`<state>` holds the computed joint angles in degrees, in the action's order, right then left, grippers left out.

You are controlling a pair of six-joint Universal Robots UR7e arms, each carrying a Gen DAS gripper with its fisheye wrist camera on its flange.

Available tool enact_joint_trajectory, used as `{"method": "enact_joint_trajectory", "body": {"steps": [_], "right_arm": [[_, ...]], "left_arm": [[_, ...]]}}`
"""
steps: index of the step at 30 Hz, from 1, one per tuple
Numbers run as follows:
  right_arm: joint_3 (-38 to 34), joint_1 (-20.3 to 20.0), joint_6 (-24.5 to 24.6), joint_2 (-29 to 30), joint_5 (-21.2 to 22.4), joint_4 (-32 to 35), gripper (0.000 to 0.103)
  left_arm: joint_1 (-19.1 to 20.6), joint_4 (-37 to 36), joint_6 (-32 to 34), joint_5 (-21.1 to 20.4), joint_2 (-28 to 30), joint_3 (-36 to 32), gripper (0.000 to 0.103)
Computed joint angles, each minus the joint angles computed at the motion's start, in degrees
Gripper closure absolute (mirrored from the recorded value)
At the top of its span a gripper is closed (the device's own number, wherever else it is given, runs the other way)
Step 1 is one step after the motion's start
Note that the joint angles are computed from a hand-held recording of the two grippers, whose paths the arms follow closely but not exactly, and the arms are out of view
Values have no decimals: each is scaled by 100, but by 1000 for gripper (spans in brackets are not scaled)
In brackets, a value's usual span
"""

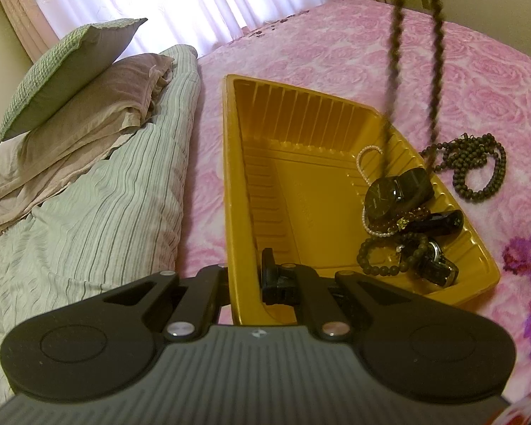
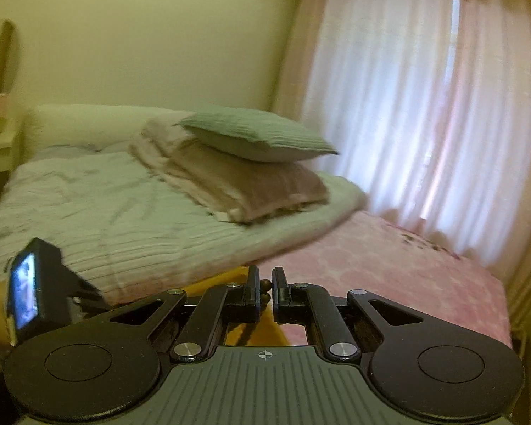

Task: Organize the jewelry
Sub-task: 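Lift the dark bead strand with the right gripper over the tray, then lower the dangling bead strand into the tray and open the right gripper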

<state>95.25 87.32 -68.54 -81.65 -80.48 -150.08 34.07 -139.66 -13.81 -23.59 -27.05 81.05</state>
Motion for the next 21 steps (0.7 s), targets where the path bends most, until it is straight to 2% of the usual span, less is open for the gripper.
{"method": "enact_joint_trajectory", "body": {"steps": [8,21], "right_arm": [[64,176,-362,356,-275,124,97],[-276,200,-148,804,-638,35,97]], "left_arm": [[4,-59,13,-16,-6,25,99],[7,-52,-9,-18,-11,40,99]]}}
